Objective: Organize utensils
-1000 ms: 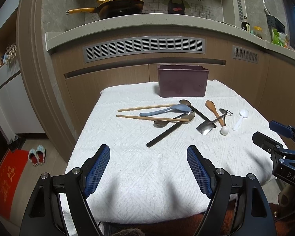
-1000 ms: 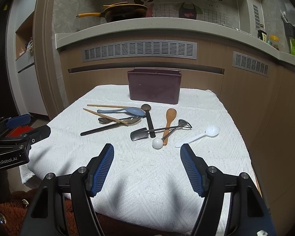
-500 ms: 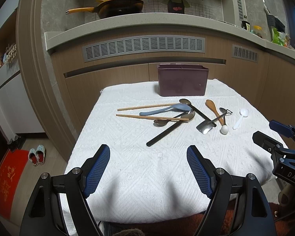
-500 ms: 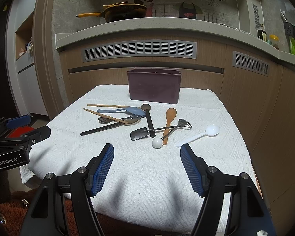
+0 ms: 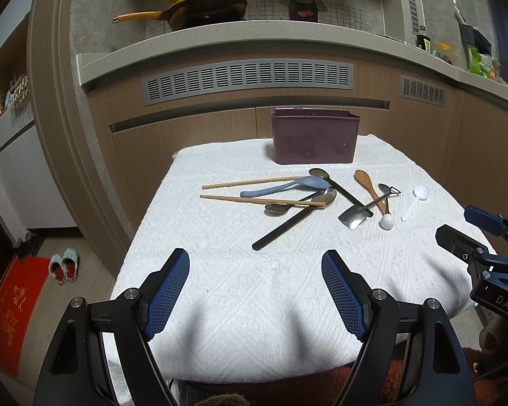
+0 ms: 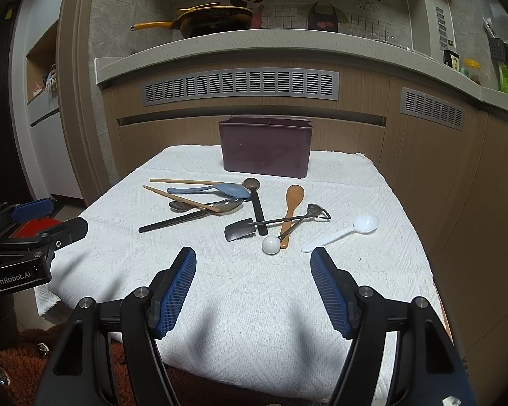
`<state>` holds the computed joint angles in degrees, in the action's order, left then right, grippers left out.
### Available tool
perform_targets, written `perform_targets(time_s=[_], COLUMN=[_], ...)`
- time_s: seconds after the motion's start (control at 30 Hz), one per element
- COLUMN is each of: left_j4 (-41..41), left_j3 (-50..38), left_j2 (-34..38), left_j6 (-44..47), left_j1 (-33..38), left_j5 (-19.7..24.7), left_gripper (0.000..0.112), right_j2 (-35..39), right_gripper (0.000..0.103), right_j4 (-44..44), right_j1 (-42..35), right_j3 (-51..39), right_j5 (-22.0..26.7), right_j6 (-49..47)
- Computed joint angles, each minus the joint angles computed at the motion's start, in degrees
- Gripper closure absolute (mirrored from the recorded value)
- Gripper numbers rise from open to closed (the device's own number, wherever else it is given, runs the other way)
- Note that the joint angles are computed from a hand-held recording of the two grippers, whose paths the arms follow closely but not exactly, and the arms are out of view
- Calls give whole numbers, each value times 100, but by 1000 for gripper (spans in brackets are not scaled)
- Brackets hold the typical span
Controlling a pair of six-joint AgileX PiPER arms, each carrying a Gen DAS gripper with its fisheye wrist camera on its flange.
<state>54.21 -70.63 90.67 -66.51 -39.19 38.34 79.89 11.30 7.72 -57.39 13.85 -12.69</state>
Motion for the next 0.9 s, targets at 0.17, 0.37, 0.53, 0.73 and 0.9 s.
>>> perform_targets(time_s=[0.17,0.37,0.53,0.73,0.9], left_j4=[-27,-32,-40,-912,-1926], left_j3=[-18,-7,-2,-385,-1156], left_j2=[9,-1,-3,215,722], left_j6=[66,68,76,1262,2458], left_j1=[38,38,38,363,771], left_j5=[-10,-11,-14,-307,-571], left_gripper=[32,32,32,32,32], right_j2=[-4,-6,-5,65,605], right_gripper=[36,36,36,37,38], right_j4=[45,61,76,273,510], right_j1=[-7,-12,-17,-98,-534], right_j3=[7,17,12,-68,-844], right_j5=[-3,-24,-10,-48,475], right_j6=[-49,-72,-77,-474,-969])
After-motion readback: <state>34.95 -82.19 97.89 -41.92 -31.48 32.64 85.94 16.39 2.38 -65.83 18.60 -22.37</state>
